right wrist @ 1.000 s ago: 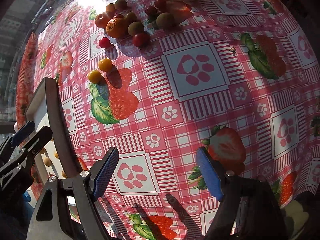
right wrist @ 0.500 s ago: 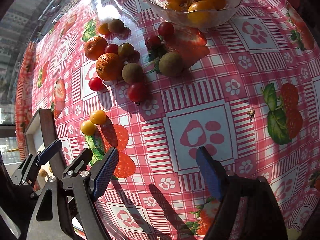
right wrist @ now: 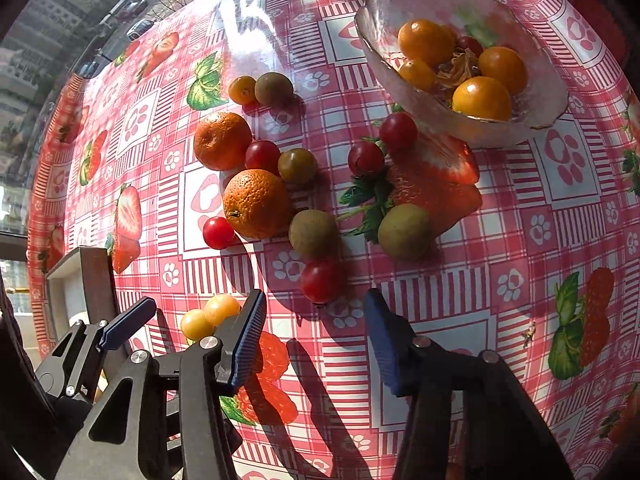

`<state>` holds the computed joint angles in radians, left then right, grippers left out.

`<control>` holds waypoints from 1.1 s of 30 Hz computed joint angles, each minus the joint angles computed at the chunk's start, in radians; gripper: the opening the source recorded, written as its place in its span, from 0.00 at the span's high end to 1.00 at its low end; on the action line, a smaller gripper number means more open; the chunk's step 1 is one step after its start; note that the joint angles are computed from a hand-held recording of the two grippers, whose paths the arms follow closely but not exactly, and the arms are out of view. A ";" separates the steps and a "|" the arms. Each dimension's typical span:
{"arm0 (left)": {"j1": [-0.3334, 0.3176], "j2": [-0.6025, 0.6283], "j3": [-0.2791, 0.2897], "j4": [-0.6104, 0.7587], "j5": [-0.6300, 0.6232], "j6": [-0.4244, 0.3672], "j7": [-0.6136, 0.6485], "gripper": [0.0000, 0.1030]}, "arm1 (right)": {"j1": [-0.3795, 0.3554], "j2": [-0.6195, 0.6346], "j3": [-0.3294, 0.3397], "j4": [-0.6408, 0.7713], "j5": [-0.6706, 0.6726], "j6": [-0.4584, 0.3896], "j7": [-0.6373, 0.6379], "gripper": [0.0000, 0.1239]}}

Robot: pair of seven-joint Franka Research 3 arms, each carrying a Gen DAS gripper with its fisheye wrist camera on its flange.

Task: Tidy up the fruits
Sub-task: 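Grasp a yellow tomato with left tool while right tool grasps a red cherry tomato, then carry both tomatoes over the white tray and open both tools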

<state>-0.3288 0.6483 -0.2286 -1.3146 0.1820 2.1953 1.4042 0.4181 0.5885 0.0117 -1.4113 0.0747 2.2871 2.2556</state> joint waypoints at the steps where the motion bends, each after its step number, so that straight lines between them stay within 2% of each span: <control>1: 0.001 -0.006 0.000 -0.009 0.001 0.004 0.002 0.39 | 0.005 0.016 -0.005 0.024 -0.009 -0.011 0.005 0.65; 2: 0.008 -0.016 -0.005 -0.025 -0.007 0.012 0.009 0.45 | 0.008 0.021 -0.008 0.033 -0.016 -0.016 0.010 0.69; 3: 0.009 -0.019 -0.007 -0.028 -0.008 0.016 0.012 0.49 | 0.008 0.028 -0.009 0.044 -0.017 -0.019 0.011 0.79; 4: 0.014 -0.023 -0.010 -0.033 -0.013 0.020 0.022 0.60 | 0.006 0.030 -0.007 0.044 -0.013 -0.018 0.010 0.82; 5: 0.016 -0.025 -0.012 -0.034 -0.016 0.020 0.029 0.71 | 0.001 0.026 -0.003 0.035 -0.006 -0.007 0.008 0.82; 7: 0.024 -0.026 -0.019 -0.031 -0.032 0.012 0.048 0.77 | -0.004 0.005 0.000 0.000 0.005 0.015 0.002 0.82; 12: 0.056 -0.048 -0.031 -0.060 -0.092 0.006 0.066 0.77 | -0.015 -0.107 0.013 -0.170 0.036 0.092 -0.010 0.82; 22: 0.100 -0.198 -0.045 -0.242 -0.158 0.055 0.101 0.77 | -0.010 -0.268 0.044 -0.408 0.083 0.166 0.033 0.82; 28: 0.135 -0.303 -0.048 -0.361 -0.228 0.082 0.135 0.77 | -0.001 -0.323 0.057 -0.480 0.088 0.177 0.075 0.82; 33: 0.145 -0.356 -0.035 -0.412 -0.240 0.080 0.152 0.77 | 0.008 -0.325 0.068 -0.480 0.087 0.169 0.105 0.82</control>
